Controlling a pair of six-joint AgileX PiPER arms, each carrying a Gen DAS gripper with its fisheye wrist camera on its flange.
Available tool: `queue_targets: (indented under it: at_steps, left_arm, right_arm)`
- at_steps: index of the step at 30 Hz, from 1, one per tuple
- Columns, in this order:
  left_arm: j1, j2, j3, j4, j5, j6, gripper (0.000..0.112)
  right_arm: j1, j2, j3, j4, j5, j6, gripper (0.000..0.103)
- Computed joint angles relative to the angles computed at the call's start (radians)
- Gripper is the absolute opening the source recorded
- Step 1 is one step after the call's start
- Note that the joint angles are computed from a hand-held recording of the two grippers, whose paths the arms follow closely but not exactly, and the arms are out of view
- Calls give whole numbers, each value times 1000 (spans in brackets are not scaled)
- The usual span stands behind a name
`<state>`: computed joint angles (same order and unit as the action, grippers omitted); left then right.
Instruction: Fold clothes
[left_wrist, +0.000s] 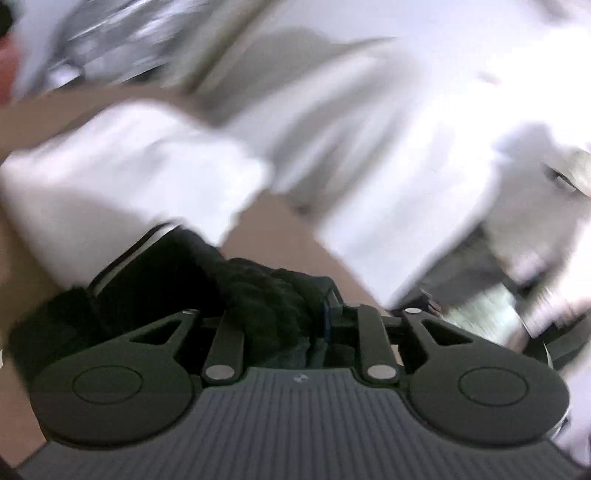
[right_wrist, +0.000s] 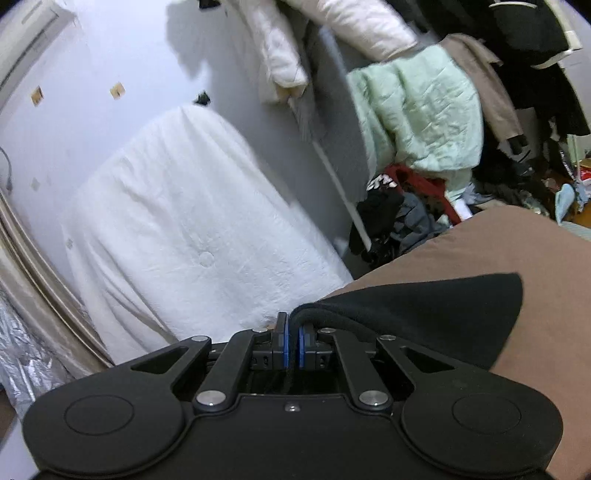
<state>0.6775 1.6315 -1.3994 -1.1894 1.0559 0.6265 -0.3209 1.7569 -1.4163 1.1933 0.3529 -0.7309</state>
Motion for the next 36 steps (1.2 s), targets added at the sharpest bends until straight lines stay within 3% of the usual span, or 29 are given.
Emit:
queue_targets:
  at_steps: [1,4,5,7,10,13,15,17,20,22,23,25,28,31,34,36]
  left_arm:
    - [38,1,40,-12,42,35,23]
    - [97,45,173,13,45,-14,23]
    - [107,64,205,35,37,-28,23]
    - [117,85,237,60,19,-12,23]
    - [100,63,217,23,-24,-1,22]
    - [101,28,269,-195,-55,140,21]
    - [88,38,288,-329,-57,236,21]
    - [96,68,270,-312,-16,273,21]
    - [147,78,218,-90,89,144,23]
    - [163,58,231,74,104,5,28]
    - [140,60,221,159,75,-94,48]
    - [82,64,193,320,5,-270,48]
    - [48,8,218,379,-58,-359,49]
    - [17,-91,253,432,-146,-441,50]
    - [-44,-258,351,524,-355,-501,55]
    - [-111,-374,436,673,-540,-602,68]
  right_arm:
    - [-40,-57,100,96,44,-100,7]
    - [-189,-161,385,350,212,-400,7]
    - [-212,-162,446,392,234,-500,7]
    - [-211,-141,516,458,216,-672,6]
    - [-144,-110,509,409,123,-714,6]
    - [-106,-133,469,424,125,-796,6]
    - [-127,-164,426,437,196,-841,6]
    - [-193,-182,367,402,328,-784,6]
    - [-325,-212,349,298,512,-710,6]
    - [-439,-213,394,206,664,-715,6]
    - [-484,-192,419,150,723,-730,6]
    - [-521,-146,519,79,721,-855,6]
    - [-485,-40,619,98,558,-1009,7]
    - [-486,68,592,166,576,-1002,7]
    - [-484,60,573,184,579,-1030,6]
    - [-508,72,543,213,647,-1006,6]
